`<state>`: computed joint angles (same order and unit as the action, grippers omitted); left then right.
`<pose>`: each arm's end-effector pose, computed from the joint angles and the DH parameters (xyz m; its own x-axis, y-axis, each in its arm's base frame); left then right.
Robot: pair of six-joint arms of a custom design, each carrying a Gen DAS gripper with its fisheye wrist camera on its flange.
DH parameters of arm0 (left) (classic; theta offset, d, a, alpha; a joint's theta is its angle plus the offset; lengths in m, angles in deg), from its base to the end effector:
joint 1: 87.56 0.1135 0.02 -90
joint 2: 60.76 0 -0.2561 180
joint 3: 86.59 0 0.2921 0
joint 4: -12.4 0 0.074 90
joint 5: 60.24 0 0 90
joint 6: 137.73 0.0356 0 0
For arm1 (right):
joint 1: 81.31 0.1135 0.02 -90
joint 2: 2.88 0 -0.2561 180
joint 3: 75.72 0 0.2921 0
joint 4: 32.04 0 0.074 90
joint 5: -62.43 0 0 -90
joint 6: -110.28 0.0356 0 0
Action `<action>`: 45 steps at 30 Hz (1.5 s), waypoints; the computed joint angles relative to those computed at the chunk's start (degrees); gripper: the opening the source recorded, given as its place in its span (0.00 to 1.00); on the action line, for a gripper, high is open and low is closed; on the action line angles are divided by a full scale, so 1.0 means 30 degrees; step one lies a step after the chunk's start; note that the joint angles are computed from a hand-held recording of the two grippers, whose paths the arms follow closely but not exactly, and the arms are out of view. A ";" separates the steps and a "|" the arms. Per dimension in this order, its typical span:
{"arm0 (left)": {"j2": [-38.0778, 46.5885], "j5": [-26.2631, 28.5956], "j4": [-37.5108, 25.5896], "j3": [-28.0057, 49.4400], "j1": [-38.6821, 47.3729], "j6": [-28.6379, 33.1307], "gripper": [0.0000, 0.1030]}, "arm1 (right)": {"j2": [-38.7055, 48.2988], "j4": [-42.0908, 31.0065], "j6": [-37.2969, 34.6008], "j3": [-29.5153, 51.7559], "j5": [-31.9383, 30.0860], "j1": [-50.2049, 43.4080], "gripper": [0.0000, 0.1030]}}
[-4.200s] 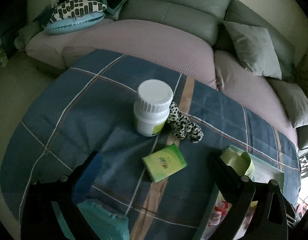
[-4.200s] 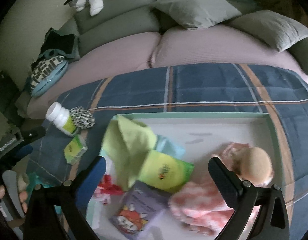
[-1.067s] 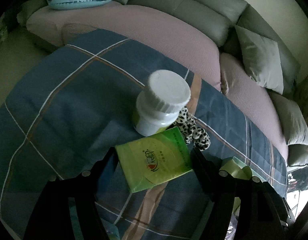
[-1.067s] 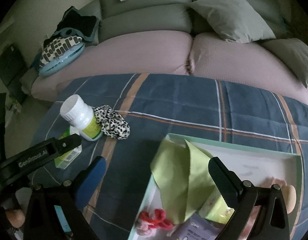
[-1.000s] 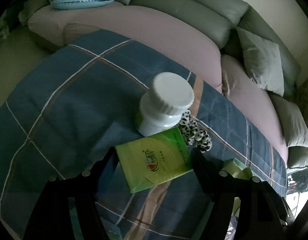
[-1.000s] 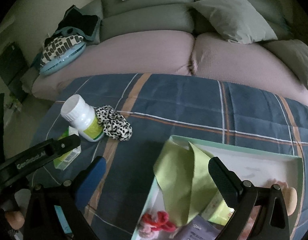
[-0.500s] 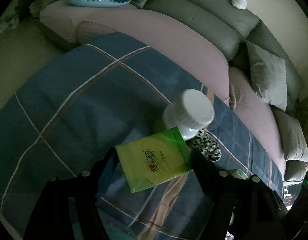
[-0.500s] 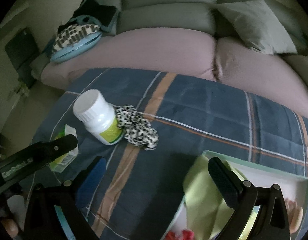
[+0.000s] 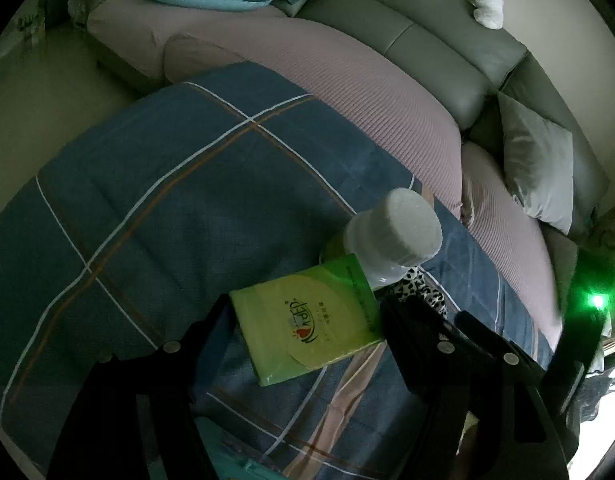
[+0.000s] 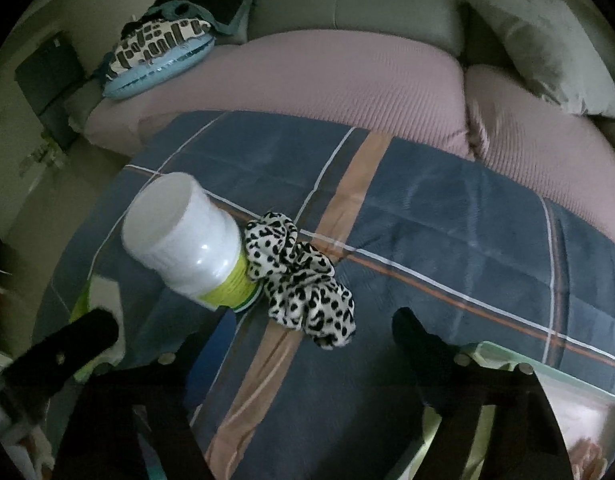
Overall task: Organize soft objects
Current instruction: 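Grasp the leopard scrunchie with right gripper while left grasps the green packet, then lift scrunchie and green packet and carry both over the tray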
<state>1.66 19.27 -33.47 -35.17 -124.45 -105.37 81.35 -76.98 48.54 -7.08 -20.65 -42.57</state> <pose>0.2020 -0.1435 0.1935 -0.7898 -0.4457 -0.4213 -0.2924 0.8775 -0.3801 0.2596 0.2028 0.1946 -0.8704 -0.0957 -0.4830 -0.1849 0.9726 0.1405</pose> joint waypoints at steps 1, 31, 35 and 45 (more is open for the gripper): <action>-0.0043 0.0052 0.0019 -0.0046 0.0052 0.0027 0.73 | 0.0272 -0.0087 0.0083 0.0182 -0.0025 -0.0085 0.71; -0.0674 -0.1216 -0.0696 0.0812 -0.1370 -0.0005 0.73 | -0.6480 -0.0781 0.1729 -0.3177 -0.0092 0.0102 0.19; -0.0847 -0.2142 -0.1134 0.1408 -0.2416 0.0051 0.72 | -1.0357 -0.2743 0.2623 -0.3915 0.1080 0.0408 0.19; -0.0003 -0.4052 -0.1788 0.3490 -0.5681 0.0627 0.72 | -1.8190 -1.0162 0.6338 -0.3737 0.6085 0.2683 0.19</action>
